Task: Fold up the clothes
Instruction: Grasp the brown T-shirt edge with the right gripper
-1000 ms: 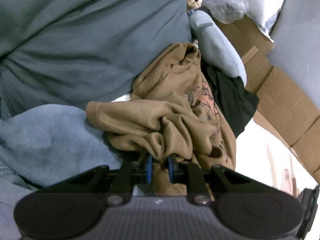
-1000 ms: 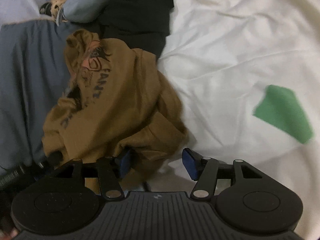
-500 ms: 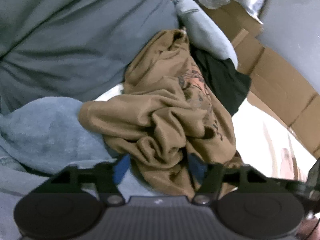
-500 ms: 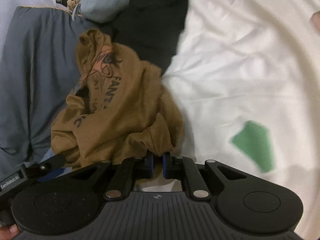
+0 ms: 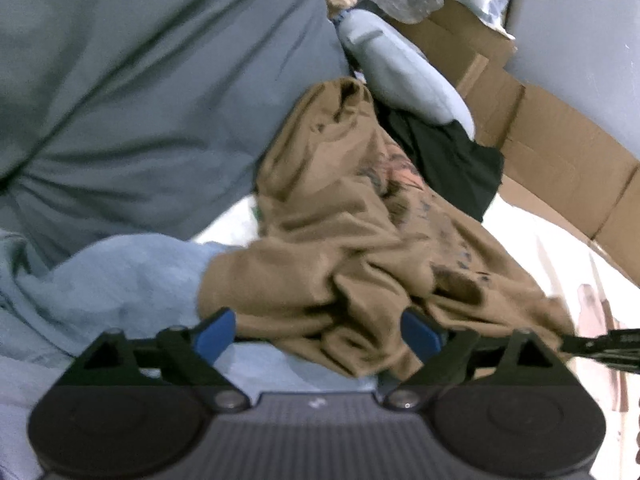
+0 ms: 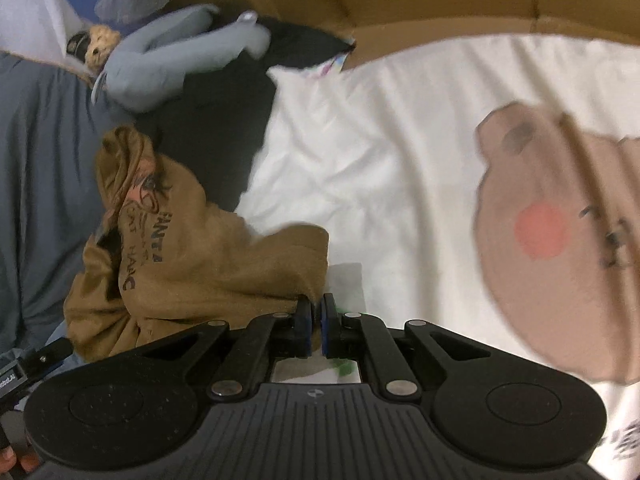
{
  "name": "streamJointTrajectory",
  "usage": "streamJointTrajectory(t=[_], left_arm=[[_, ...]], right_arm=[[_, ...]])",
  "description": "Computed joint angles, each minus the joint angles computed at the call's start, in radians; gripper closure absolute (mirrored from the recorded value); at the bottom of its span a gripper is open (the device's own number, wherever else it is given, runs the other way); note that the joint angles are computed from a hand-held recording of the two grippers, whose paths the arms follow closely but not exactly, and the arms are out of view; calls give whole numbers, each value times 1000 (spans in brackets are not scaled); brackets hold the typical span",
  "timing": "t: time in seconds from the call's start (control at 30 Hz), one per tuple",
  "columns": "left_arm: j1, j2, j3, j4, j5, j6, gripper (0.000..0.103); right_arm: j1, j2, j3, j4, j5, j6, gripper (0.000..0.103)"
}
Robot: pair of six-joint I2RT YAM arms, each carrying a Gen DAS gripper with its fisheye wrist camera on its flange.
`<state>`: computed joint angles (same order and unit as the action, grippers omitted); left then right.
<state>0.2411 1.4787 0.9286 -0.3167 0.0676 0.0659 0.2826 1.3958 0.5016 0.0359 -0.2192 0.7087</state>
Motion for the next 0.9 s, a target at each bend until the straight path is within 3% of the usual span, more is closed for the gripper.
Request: streamJointTrajectory(t=[0.1, 0.27, 0.4, 0.6, 0.8, 0.9], left_arm=[[15, 3, 1, 25, 8, -6, 4], [10, 79, 22, 27, 60, 4, 4], [-6, 58, -2, 38, 117, 13, 4], [-25, 38, -26, 22, 154, 23, 4], [-38, 18, -61, 1, 237, 15, 4], [-87, 37, -76, 21, 231, 22, 4]], right_arm=[[-61, -52, -24, -33, -9, -47, 102], [-209, -107, -16, -126, -34, -176, 102], [-393, -183, -13, -253, -52, -307, 102], [-637, -226, 37, -414, -92, -602, 102], [-801, -217, 80, -494, -107, -799, 102], [-869, -215, 97, -537, -119, -912, 102]])
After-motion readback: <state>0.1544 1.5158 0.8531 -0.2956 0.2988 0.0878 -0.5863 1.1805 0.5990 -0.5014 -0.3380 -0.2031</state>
